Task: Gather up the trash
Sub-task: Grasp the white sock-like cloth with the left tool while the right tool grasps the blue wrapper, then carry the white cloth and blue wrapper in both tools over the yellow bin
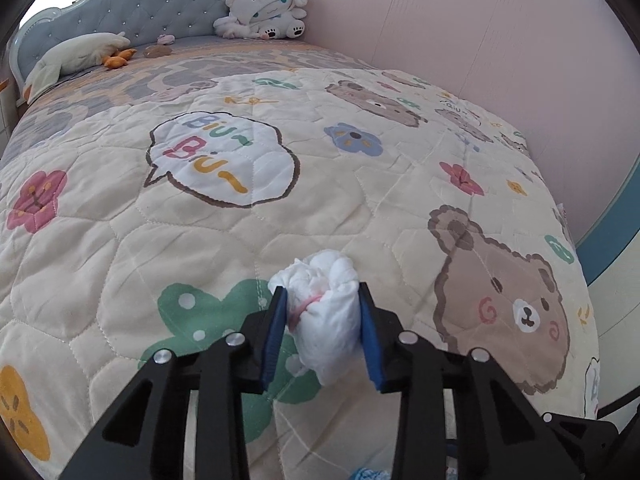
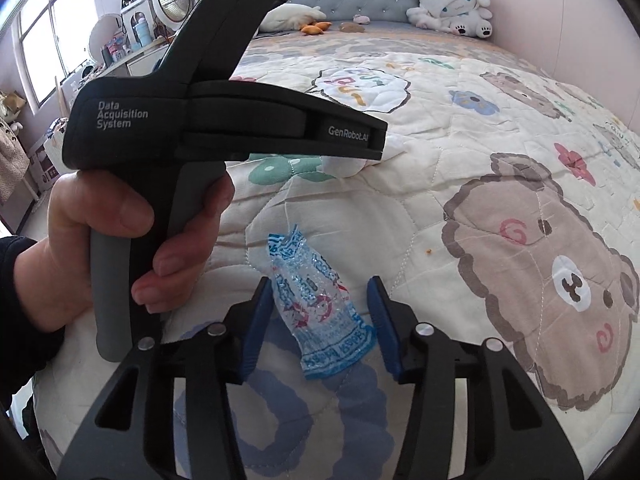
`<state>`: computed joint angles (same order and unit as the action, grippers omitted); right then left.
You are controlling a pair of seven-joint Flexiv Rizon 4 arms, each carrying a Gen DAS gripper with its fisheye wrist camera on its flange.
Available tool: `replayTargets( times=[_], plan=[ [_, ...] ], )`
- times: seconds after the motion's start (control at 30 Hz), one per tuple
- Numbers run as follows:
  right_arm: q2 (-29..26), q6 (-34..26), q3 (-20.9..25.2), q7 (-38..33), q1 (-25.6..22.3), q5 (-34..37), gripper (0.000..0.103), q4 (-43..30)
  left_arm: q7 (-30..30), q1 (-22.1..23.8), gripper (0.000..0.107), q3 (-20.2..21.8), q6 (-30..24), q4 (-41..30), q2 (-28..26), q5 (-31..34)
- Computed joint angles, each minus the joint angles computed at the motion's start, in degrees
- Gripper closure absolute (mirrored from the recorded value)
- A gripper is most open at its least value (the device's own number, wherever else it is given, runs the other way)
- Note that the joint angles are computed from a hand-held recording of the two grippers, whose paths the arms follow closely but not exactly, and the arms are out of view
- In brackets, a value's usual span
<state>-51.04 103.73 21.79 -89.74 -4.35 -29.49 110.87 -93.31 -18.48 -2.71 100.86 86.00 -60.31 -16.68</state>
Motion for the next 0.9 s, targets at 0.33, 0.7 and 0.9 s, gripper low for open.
replayTargets(
  times=[0.33, 0.7, 0.9],
  plan=[
    [0.09, -1.55, 0.29, -0.72, -0.30, 0.05, 0.094, -0.29, -2.17, 5.16, 0.078, -5.94, 5.85, 5.92, 3.17, 1.78],
    [4.55, 0.09, 2.69, -1.32, -3.77, 1.65, 0.097, 5.11, -6.44, 4.75, 0.078, -5.15, 14.73, 19.43, 11.43, 3.13],
    [10.15, 4.58, 5.62, 1.16, -10.62, -1.44, 0.097, 12.92, -8.73, -0.32, 0.078, -2.83, 20.84, 28.82, 16.95, 0.88]
  ],
)
